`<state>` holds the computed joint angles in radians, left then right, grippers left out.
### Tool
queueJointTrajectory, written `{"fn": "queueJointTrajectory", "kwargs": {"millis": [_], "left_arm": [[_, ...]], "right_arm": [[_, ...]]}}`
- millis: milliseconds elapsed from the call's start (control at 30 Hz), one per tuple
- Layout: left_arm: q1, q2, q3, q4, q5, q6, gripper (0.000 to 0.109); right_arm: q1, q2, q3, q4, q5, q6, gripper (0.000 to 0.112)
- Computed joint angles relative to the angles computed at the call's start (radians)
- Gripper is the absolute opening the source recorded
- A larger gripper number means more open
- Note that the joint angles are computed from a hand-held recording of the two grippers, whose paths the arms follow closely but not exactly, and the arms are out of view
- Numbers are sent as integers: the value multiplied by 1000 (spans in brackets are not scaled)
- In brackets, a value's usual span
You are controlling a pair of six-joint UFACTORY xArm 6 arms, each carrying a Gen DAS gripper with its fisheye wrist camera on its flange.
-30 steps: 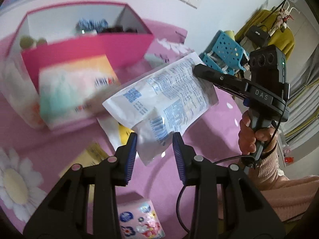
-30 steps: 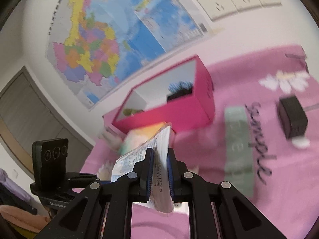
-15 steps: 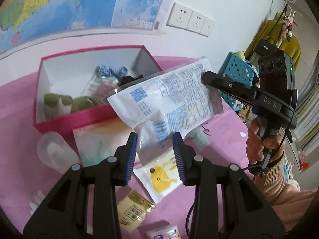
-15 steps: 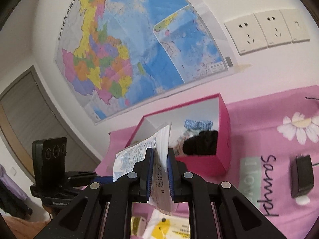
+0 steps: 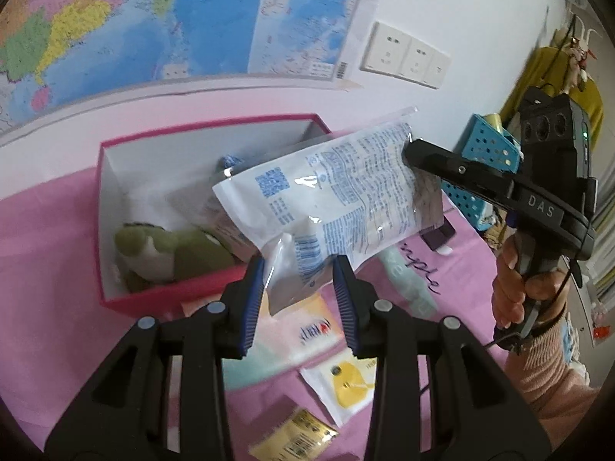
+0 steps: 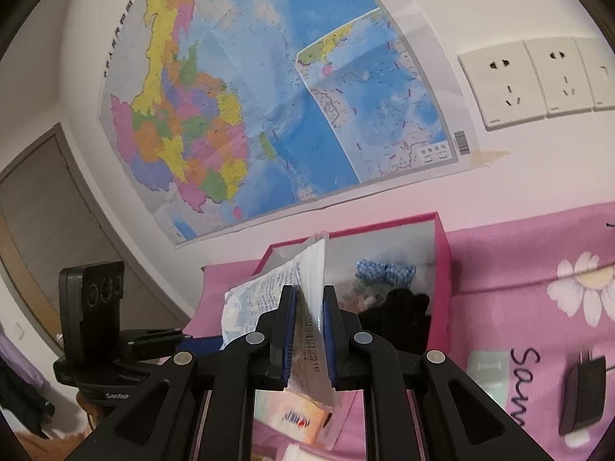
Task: Organize soft objects
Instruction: 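Lift the clear bag with the right gripper and carry it over the box, then open the right gripper to drop the clear bag into the box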
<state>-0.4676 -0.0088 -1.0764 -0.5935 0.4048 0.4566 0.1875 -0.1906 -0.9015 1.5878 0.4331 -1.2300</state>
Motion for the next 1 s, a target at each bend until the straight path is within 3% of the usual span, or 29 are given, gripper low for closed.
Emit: {"fn": "queueJointTrajectory", "kwargs": {"millis": [367, 633, 700, 800, 900, 1000], "left_arm": [[36, 159, -173, 216, 29, -202, 39], [60, 258, -285, 303, 88, -323, 39], [62, 271, -304, 322, 95, -345, 39], [61, 270, -300, 397, 72, -412, 39], [61, 232, -246, 371, 30, -389, 39], [56, 170, -159, 332, -39, -337, 39]], "right_arm": [[20, 180, -163, -130, -20, 108, 13], [29, 304, -260, -281, -44, 246, 15], [43, 333, -278, -406, -84, 339, 17], [53, 366, -285, -627, -149, 512, 31], [51, 357, -241, -864, -226, 706, 39], [41, 326, -192, -936, -279, 783, 48]]}}
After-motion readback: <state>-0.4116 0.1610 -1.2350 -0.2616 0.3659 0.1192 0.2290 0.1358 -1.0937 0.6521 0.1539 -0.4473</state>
